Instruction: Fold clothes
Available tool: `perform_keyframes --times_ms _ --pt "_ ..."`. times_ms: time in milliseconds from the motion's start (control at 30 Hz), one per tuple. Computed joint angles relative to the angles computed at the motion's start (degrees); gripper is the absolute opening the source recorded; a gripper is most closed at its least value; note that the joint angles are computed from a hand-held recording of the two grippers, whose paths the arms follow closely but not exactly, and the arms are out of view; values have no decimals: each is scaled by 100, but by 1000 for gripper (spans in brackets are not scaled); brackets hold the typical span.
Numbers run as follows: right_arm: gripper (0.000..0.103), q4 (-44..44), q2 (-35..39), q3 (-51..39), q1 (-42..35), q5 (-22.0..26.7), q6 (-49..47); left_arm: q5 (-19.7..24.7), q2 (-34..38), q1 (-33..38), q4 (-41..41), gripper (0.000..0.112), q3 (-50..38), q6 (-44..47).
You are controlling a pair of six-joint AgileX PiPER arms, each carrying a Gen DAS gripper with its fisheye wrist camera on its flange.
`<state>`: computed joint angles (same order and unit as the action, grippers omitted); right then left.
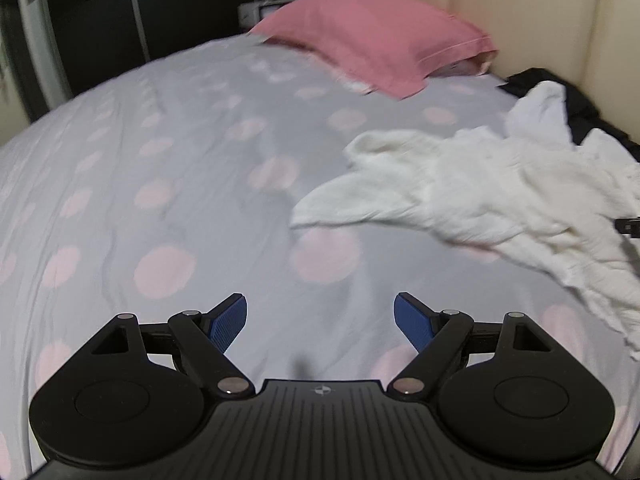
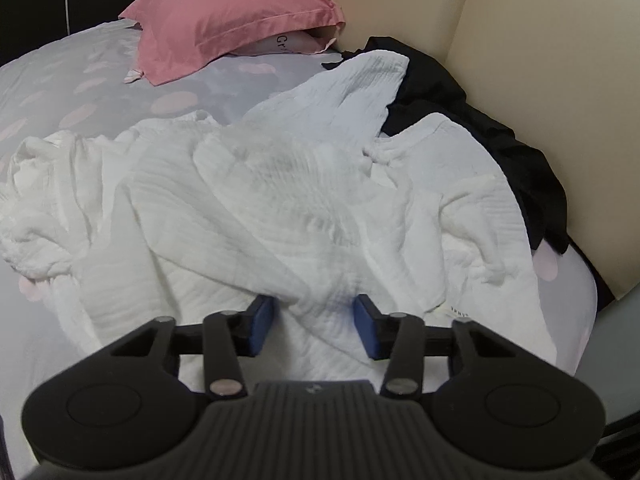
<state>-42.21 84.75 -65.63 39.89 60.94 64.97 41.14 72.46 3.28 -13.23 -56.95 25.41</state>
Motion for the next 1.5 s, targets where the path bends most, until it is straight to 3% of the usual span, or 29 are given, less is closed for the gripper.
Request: perform_keyframes --times_ms 33,67,133,467,833,1000,1100,1200,1300,1433,1500 --pt "18 -57 22 -35 7 25 -5 11 15 118 -39 81 38 64" --pt "9 -121 45 -93 38 109 15 28 22 243 -73 81 76 133" --pt "7 -344 -48 -129 166 199 172 35 13 430 -136 81 143 226" --pt "6 -479 -509 -942 1135 205 370 355 -316 1097 -412 81 289 609" --pt "5 -274 333 -2542 3012 -8 193 1130 -755 1936 -1217 81 128 1470" --pt "6 129 548 -2692 3472 -605 274 1459 -887 2250 -1531 81 30 1777" --pt "6 627 801 -2924 3624 -778 -247 1570 -951 2342 -1636 81 24 1899" --pt "7 891 1239 -3423 3736 -335 -796 1699 -1023 2418 -1690 81 37 1987" --pt "15 1027 1357 -3555 3738 45 -999 1834 -1128 2464 -1724 81 50 2028" --pt "46 925 1190 -3279 3759 338 -852 1936 -1227 2394 -1710 81 63 1960" --pt "46 814 955 -2972 3737 504 -840 1967 -1255 2325 -1703 81 70 1913"
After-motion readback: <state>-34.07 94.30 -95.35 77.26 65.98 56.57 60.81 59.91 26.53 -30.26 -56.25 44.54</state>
